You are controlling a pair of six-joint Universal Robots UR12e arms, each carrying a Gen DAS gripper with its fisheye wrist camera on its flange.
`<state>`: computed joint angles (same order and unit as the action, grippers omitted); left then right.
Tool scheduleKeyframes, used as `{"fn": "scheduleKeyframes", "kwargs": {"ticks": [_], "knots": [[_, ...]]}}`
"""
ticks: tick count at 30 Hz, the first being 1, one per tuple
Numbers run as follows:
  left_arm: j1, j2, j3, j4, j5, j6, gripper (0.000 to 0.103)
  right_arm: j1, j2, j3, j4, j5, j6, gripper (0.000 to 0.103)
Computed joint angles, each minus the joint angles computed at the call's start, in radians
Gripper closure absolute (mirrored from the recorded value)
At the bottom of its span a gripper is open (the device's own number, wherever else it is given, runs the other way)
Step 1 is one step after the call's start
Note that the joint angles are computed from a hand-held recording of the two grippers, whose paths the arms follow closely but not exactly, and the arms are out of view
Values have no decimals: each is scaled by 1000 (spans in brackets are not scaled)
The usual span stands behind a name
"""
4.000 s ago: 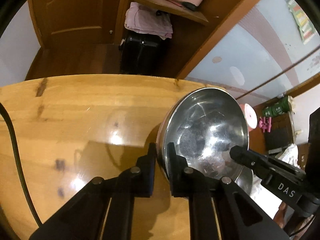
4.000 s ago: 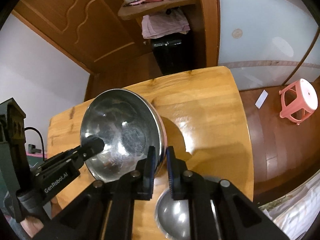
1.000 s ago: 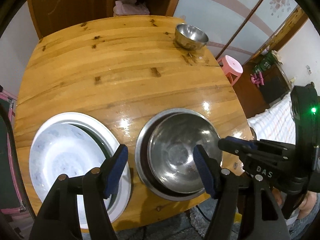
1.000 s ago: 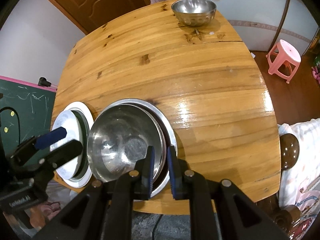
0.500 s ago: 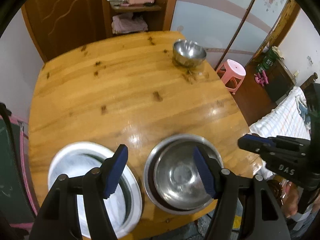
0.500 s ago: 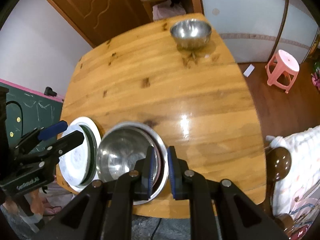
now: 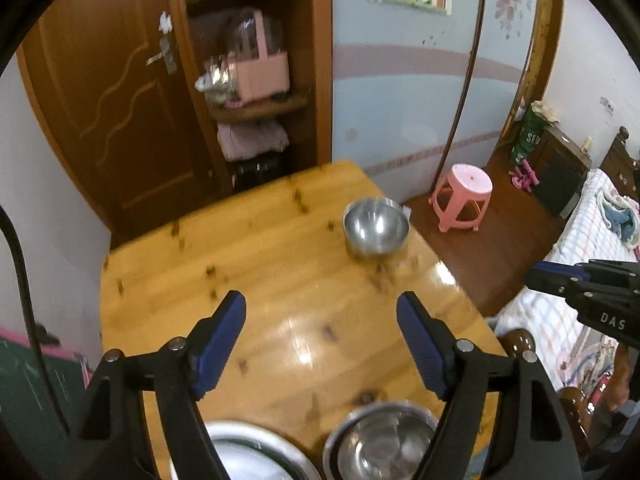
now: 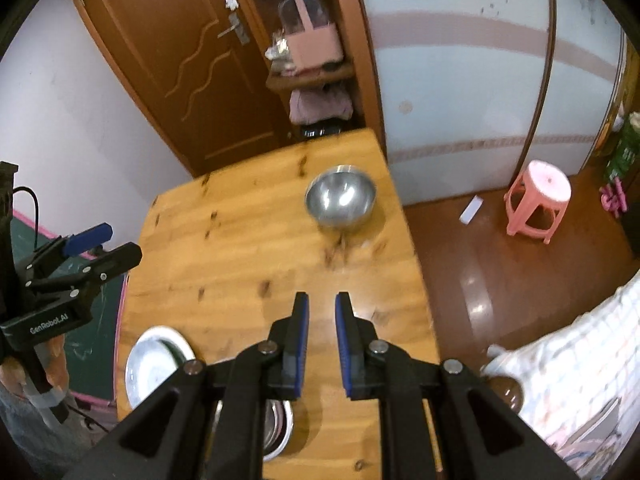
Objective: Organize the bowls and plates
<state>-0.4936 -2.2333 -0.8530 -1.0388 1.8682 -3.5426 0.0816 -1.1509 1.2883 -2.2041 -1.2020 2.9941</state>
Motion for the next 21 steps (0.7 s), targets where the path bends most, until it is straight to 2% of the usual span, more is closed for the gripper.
{"fn": "scheduleKeyframes", "kwargs": {"ticks": [4, 6, 8, 10, 15, 21], "knots": [[15, -55, 98, -5, -15, 30, 26, -5, 39, -72, -9, 8, 20, 89], [21, -81, 139, -10, -26, 37, 26, -3, 55, -98, -23, -1, 32, 81], [31, -112, 181, 1, -55, 43, 26, -3, 78, -129, -52, -4, 54, 66], [41, -142, 215, 20, -79, 39, 26, -3, 106, -162, -76, -12, 74, 62], [67, -240, 327, 25, -112, -7, 26, 2, 199, -278, -19, -31, 104, 62], [102, -381, 514, -109, -229, -97, 26, 10, 303, -396, 93, -61, 126, 62]]}}
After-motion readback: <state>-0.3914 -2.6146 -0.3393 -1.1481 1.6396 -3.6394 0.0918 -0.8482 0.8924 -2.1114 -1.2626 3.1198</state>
